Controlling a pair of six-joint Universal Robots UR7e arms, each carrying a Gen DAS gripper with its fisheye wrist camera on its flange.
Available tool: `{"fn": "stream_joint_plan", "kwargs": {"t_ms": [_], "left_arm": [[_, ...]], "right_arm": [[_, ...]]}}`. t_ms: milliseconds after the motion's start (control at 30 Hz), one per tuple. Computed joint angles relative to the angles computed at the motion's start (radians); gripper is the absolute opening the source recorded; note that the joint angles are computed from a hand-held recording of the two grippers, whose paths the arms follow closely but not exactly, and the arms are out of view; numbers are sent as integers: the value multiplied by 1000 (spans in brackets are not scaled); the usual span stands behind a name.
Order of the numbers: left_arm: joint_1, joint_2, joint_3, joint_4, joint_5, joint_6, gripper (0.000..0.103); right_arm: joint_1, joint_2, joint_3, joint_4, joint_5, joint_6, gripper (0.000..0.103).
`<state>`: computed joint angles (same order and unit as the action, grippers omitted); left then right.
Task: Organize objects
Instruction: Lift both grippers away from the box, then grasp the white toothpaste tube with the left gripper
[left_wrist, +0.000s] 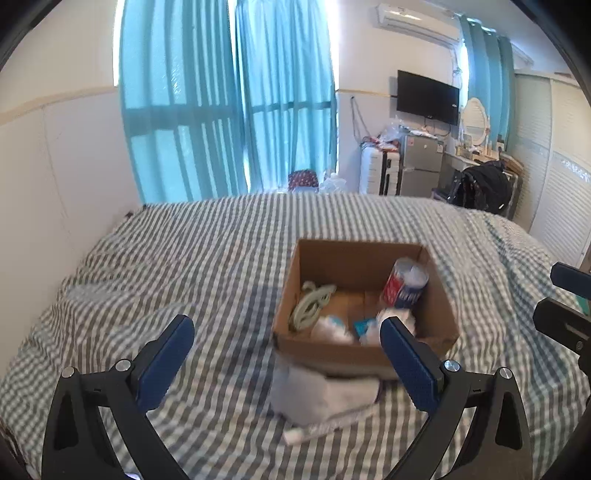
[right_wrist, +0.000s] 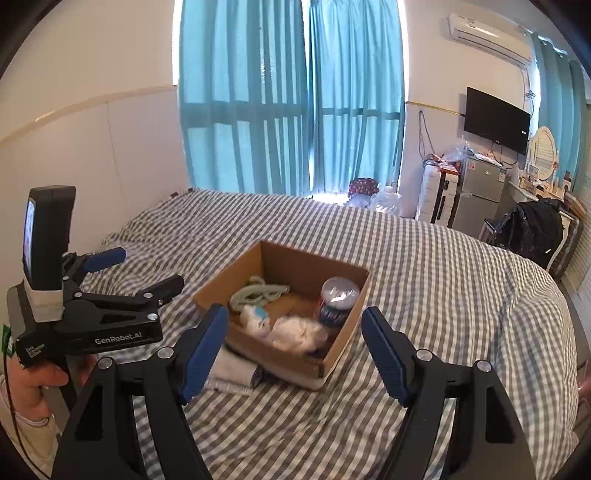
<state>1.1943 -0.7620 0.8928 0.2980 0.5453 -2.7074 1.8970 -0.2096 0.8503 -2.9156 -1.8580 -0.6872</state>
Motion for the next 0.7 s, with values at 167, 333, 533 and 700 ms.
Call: {"fn": "stream_joint_plan", "kwargs": {"t_ms": [167,333,533,700], "left_arm": [[47,8,72,8,-3,-89,103],[116,95,14,115,35,-192,103],[162,185,-73,173,73,-204,103],[177,222,-128,207,185,-170,103]], "right_arm": [[-22,18,60,-36,-9,-22,75],[-58,104,-25,38,-51,-34,75],[-103,217,-208,186,-73,13,75],[-135,270,-312,304,-68,82,75]]}}
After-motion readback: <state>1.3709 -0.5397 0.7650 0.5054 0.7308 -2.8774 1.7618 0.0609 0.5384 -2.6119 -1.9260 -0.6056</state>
